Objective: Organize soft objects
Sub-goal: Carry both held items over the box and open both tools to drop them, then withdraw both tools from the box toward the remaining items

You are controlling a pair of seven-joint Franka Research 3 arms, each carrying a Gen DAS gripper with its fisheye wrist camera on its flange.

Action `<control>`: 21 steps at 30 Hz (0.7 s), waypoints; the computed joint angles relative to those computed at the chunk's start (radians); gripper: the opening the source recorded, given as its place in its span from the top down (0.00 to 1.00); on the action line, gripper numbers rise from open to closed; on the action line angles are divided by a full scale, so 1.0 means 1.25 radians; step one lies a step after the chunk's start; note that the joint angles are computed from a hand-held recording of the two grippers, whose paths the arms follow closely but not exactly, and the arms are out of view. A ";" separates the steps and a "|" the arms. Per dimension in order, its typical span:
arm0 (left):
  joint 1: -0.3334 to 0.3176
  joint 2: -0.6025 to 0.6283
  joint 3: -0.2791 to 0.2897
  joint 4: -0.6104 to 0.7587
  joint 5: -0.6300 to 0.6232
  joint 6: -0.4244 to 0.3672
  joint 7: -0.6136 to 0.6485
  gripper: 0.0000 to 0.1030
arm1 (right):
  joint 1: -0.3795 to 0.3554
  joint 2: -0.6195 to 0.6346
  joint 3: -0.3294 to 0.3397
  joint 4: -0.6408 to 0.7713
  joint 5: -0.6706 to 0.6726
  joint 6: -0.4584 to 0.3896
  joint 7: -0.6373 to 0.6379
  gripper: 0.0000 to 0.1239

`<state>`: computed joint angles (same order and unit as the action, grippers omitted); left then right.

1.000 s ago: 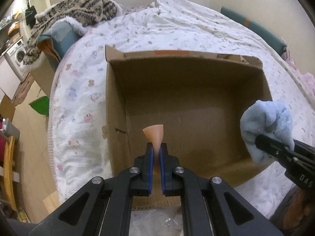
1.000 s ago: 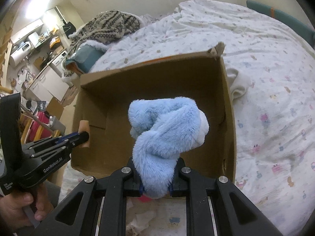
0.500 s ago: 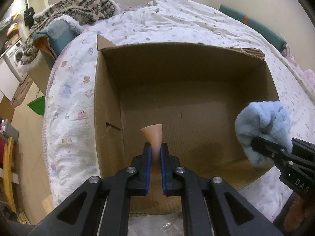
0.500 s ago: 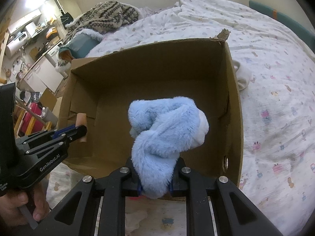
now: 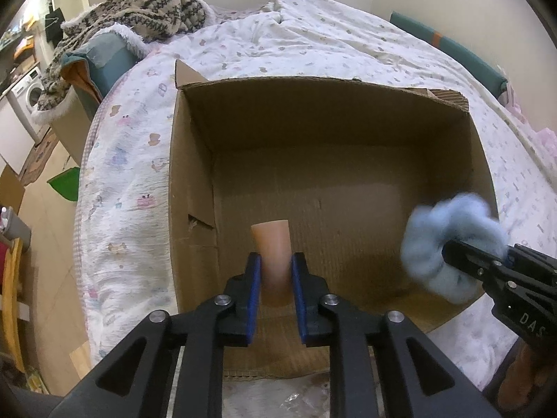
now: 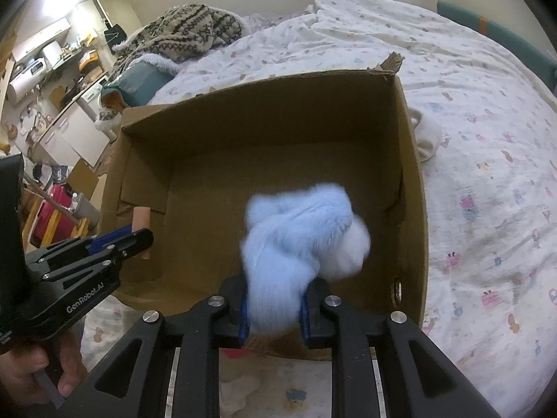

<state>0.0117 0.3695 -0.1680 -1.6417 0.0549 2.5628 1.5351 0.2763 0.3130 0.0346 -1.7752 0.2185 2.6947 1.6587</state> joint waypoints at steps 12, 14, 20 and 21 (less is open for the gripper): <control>0.008 -0.031 -0.007 -0.044 -0.016 0.073 0.011 0.37 | 0.046 -0.031 -0.060 -0.047 -0.152 0.115 0.135 0.36; 0.005 -0.033 -0.004 -0.047 -0.010 0.078 0.010 0.37 | 0.032 -0.029 -0.045 -0.043 -0.134 0.106 0.124 0.36; 0.001 -0.036 0.001 -0.050 0.002 0.072 -0.001 0.37 | 0.027 -0.027 -0.041 -0.040 -0.134 0.101 0.123 0.36; 0.000 -0.037 0.002 -0.050 0.004 0.073 -0.004 0.37 | 0.027 -0.029 -0.041 -0.042 -0.135 0.100 0.124 0.36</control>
